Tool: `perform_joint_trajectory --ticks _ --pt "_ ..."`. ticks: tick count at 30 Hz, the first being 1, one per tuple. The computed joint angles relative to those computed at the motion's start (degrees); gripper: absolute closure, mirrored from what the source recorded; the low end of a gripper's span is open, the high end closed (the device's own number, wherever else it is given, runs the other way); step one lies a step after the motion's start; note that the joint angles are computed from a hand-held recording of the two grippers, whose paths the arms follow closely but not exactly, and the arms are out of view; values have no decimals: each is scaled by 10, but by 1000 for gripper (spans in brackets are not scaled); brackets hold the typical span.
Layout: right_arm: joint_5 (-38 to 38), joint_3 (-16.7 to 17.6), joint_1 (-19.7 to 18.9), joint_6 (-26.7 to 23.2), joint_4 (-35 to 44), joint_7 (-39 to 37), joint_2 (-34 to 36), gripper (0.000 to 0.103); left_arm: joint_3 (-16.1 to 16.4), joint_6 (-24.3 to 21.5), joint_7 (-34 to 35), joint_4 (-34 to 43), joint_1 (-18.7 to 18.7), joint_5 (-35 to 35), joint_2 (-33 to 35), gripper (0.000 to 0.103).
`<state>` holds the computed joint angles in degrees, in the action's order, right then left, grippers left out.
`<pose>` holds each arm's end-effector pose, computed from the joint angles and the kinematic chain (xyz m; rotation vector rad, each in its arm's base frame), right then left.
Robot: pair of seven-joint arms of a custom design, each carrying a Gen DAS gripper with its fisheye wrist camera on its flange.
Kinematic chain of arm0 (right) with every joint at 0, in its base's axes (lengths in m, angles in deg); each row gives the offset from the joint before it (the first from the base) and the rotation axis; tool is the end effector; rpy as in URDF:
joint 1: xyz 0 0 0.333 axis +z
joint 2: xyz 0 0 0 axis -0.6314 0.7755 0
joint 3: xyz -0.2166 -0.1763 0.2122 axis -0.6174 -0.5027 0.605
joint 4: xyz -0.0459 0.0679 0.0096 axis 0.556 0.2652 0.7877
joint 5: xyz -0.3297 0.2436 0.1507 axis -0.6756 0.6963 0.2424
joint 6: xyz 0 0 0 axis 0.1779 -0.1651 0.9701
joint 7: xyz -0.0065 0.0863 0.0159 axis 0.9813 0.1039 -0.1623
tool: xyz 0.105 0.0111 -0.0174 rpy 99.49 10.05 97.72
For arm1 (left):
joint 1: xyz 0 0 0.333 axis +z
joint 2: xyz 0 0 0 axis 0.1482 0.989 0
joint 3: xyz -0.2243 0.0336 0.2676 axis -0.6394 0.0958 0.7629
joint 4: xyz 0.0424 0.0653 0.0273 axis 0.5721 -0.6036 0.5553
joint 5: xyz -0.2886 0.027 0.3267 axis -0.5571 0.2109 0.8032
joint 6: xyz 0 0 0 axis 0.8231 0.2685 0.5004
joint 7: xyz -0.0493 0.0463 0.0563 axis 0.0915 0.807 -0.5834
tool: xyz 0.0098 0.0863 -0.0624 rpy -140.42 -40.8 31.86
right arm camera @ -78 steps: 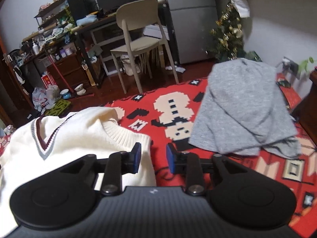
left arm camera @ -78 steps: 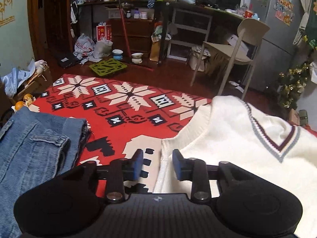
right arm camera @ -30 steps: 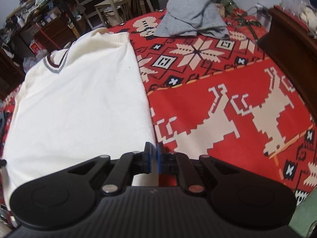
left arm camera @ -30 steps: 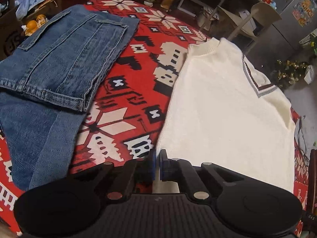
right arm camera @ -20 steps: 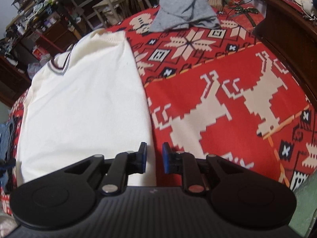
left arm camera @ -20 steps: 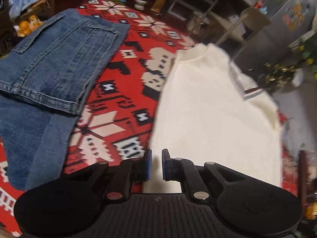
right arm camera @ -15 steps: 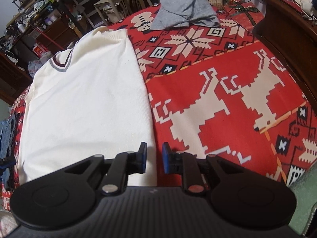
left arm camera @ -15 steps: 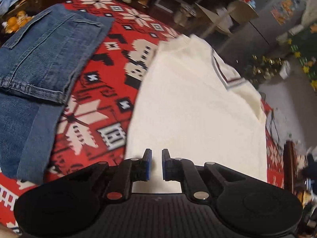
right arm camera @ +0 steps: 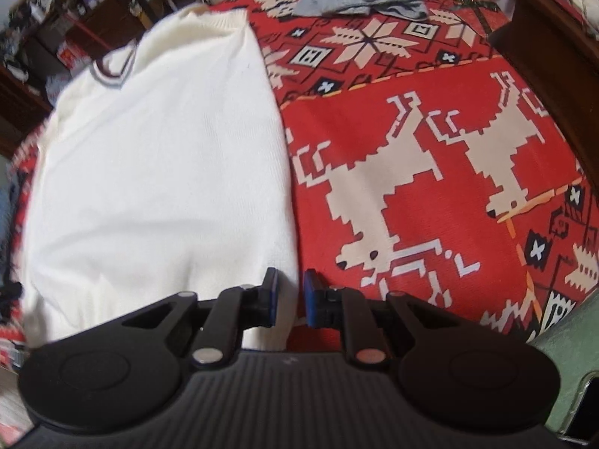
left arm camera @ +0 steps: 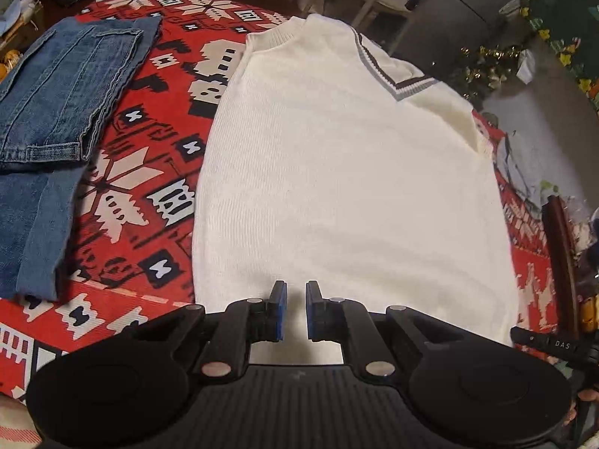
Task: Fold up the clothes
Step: 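Move both grippers to the striped hem of the cream sweater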
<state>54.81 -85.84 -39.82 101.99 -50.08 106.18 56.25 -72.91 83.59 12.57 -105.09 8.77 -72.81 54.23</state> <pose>0.5979 -0.0607 0.3896 -1.6396 2.1855 -0.2093 0.6648 -0.1405 0.4024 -2.2112 2.0092 -0.7848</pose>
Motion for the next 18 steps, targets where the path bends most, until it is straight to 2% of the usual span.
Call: perform_joint_trajectory --ticks 3,5,6,8,12,14,15,18 --pt "-117 -2 16 13 -6 52 -2 87 12 -1 -30 3 -15 45 5 92" --pt "-190 -3 25 20 -9 86 -4 92 17 -7 -48 7 -19 68 8 92" --pt "-208 -2 27 20 -10 90 -5 97 18 -11 -56 9 -20 77 9 92" --pt "-240 -2 29 17 -9 106 -6 98 18 -18 -63 12 -19 86 11 92" --pt "-191 -3 18 7 -6 99 -7 97 15 -34 -73 19 -13 83 16 92" --pt "-144 -2 11 -9 1 78 -6 90 15 -40 -75 22 -14 88 18 92" --pt "-115 -2 8 -18 4 62 -7 84 15 -43 -76 23 -14 92 19 92" --pt "-48 -2 -1 -46 10 21 -14 83 9 -48 -60 25 -11 89 20 92"
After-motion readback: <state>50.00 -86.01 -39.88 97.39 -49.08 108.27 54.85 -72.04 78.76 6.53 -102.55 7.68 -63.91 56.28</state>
